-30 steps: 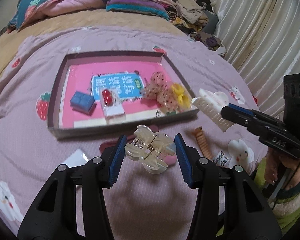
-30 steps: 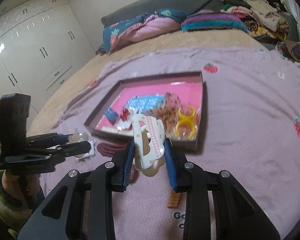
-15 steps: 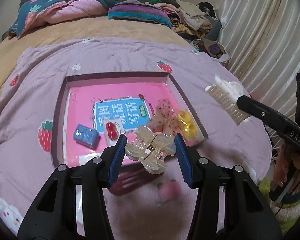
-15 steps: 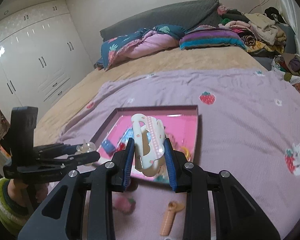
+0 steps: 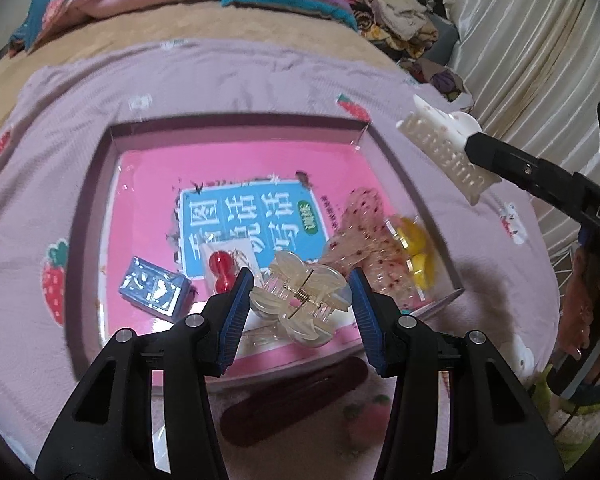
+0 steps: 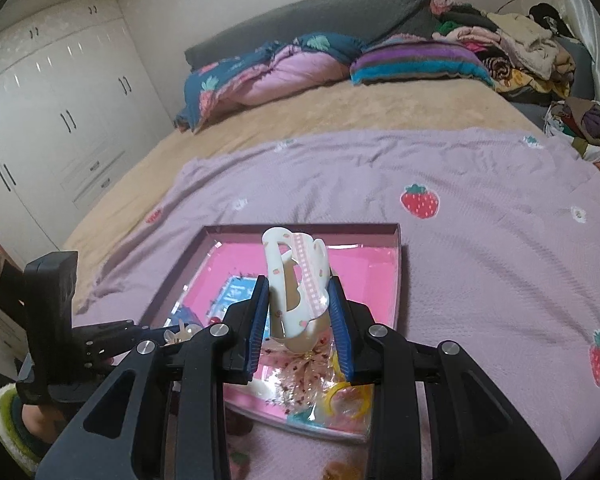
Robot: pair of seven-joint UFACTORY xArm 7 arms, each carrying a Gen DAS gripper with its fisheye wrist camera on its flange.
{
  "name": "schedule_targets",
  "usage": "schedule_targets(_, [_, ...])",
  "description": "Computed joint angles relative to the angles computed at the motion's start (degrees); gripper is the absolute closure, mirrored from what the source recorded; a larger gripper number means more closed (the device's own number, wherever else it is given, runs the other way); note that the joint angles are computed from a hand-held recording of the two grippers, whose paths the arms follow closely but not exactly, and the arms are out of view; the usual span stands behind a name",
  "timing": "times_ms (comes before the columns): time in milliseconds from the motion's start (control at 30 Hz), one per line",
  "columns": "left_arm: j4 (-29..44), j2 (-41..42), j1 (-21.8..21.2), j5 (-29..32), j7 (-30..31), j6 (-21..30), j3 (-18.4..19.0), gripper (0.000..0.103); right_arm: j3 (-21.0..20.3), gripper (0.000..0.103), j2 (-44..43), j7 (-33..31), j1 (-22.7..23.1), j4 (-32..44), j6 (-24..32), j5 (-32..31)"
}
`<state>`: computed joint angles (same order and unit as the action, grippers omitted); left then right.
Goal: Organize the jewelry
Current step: 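Carry the clear claw clip into the tray with the left tool while the right tool follows, then open both tools to release the two claw clips in the tray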
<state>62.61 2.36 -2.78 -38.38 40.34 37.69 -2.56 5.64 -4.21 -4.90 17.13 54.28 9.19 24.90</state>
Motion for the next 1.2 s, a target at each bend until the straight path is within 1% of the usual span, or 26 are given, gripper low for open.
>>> schedule_targets(100, [0.32,1.67,0.08,0.83,-0.59,-0.31,-0.12,0.062,0.46,0.074,3.62,2.73,-0.92,2.07,1.16,-3.31])
schedule_targets(233, [0.14,2.67,0.44,1.52,-0.44,-0.83,-0.54,0.062,1.24,0.074,6.99,4.84,-2.11,3.54,2.41,-5.41])
schedule_targets(433, [-0.95,2.39,0.72,1.41,0.67,-1.42,-0.94,0.061,1.75,0.074,9.79,9.27,-3.08,4.32,3.90,-10.34])
schedule_targets(500, [-1.47,1.96,0.70,1.49,0.84,-1.69,-0.89,0.054,2.03,0.074,10.29,9.64,-3.44,4.55,4.52,-10.71])
schedule_targets(633, [-2.48,0.80,0.70,0.96,1.24,-1.37,-0.56,0.053,2.48,0.073,10.38,10.21,-3.80,4.29,4.65,-10.71])
schedule_targets(700, [-3.08,0.07,0.59,0.93,1.38,-1.70,-0.38,0.049,2.67,0.071,10.03,10.05,-4.00,4.11,4.98,-10.25])
schedule_targets(767, [-3.79,-0.87,0.45,1.60,0.73,-1.92,-0.07,0.047,2.58,0.061,9.18,10.47,-3.92,3.56,5.27,-10.64])
schedule_targets(833, [-4.34,-1.81,0.40,1.15,1.04,-1.86,0.28,0.047,2.55,0.056,7.35,10.66,-3.88,2.09,4.73,-10.21])
schedule_targets(900, [-4.91,-2.87,0.24,1.49,0.66,-2.13,0.65,0.044,2.60,0.051,5.22,9.43,-3.73,0.35,3.57,-8.57])
schedule_targets(933, [-5.15,-3.33,0.16,1.40,0.65,-2.24,0.84,0.043,2.36,0.044,3.59,10.94,-3.51,-0.99,2.84,-10.04])
schedule_targets(967, [-5.33,-3.73,0.07,1.38,0.54,-2.26,1.02,0.041,2.21,0.040,1.87,12.44,-3.38,-2.29,2.22,-11.45])
schedule_targets(1000, [-5.81,-4.60,0.06,1.08,0.78,-2.14,1.30,0.040,2.02,0.039,0.76,12.75,-3.12,-3.05,1.83,-11.64])
schedule_targets(1067, [-6.63,-5.91,-0.09,1.10,0.80,-2.39,1.79,0.037,1.66,0.030,-2.73,13.21,-2.48,-5.41,0.59,-11.61])
schedule_targets(1167, [-7.63,-8.06,-0.35,0.75,0.76,-2.33,2.72,0.032,2.65,0.020,-7.13,18.31,-3.68,-8.24,-0.64,-16.57])
schedule_targets(1200, [-8.14,-9.12,-0.39,0.37,0.86,-2.30,3.13,0.030,2.76,0.019,-8.58,19.37,-3.78,-9.09,-0.86,-17.54])
